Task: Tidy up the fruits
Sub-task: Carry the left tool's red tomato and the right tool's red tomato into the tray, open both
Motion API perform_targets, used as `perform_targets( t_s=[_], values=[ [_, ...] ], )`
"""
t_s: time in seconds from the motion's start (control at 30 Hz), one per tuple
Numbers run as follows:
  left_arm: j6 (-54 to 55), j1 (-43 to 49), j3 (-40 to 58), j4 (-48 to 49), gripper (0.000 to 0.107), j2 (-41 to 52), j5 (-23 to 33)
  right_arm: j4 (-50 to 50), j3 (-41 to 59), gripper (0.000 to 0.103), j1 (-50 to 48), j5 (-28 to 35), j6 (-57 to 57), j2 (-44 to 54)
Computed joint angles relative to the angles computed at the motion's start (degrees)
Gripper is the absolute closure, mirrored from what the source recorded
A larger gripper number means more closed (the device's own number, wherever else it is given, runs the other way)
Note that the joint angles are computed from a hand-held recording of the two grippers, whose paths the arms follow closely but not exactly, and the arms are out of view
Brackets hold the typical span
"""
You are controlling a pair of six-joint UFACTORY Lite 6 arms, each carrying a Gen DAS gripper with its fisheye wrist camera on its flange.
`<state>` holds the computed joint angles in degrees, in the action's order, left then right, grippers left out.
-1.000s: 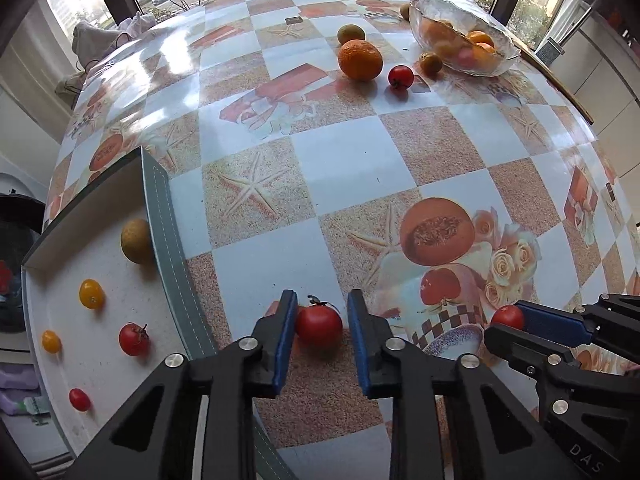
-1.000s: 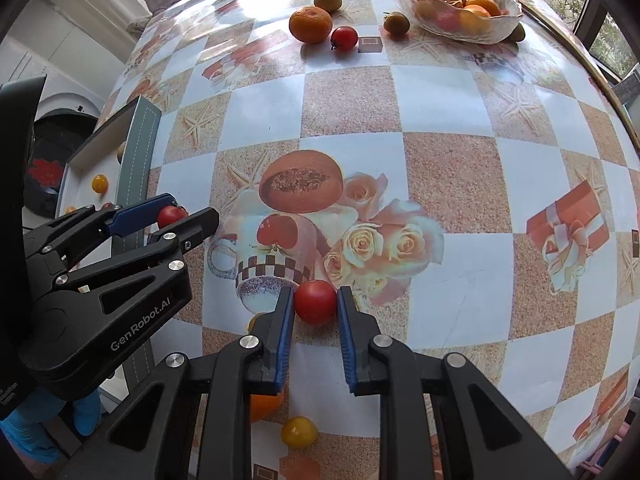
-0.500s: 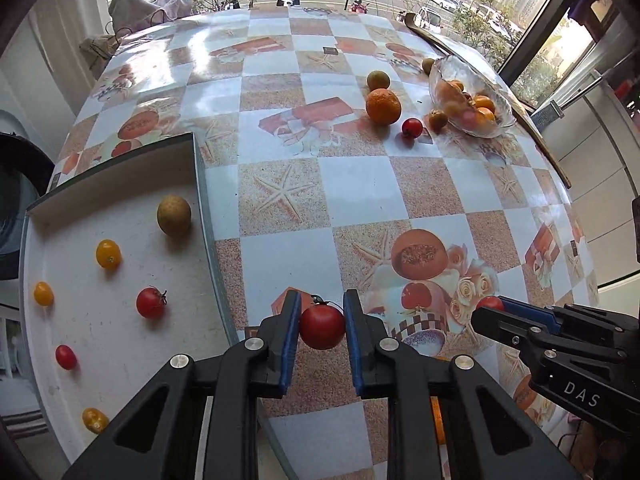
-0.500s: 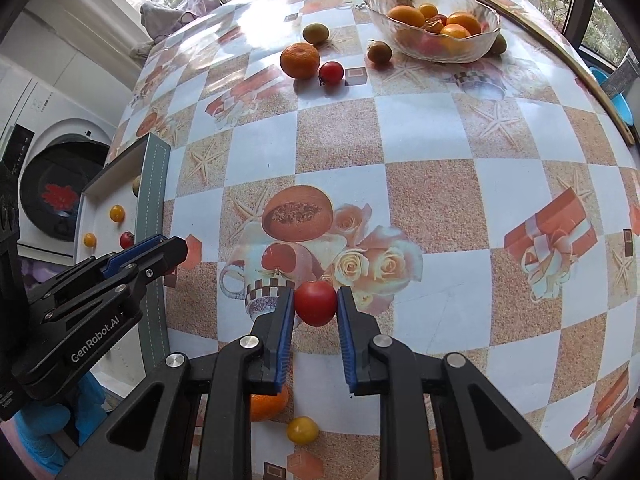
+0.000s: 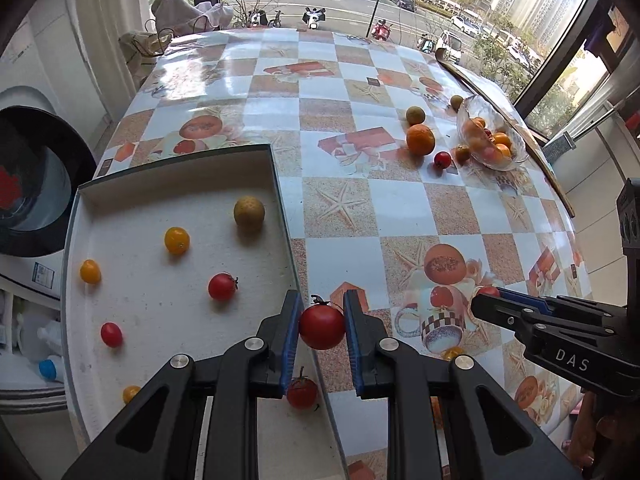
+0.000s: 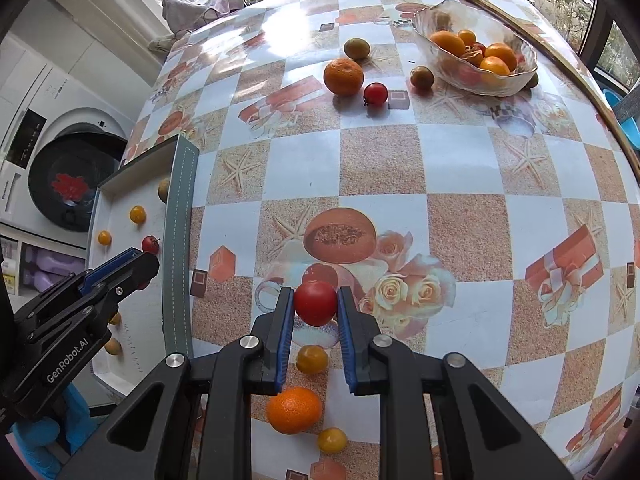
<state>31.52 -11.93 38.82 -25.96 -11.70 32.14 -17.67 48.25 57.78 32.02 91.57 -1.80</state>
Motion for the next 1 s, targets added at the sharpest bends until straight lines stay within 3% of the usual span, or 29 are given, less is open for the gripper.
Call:
perform_targets(
  t_s=[0.53,0.77,1.0],
  values=[
    [10.13,15.84,-0.51,-2.66,0.084,-1.66,3.19,2.07,17.34,0.08,0.41,1.27,-8.37,14.21],
    [15.78,22.61,2.02,-4.8,0.084,2.24,2.33,3.85,30.55,0.08,-0.79,2.76,-15.16,23.51],
    [17.18,25.77,6.57,-4.73,0.084,10.8,-1.95,10.46,44.33,0.08,-3.12,2.76,-25.08,34.18]
  ],
)
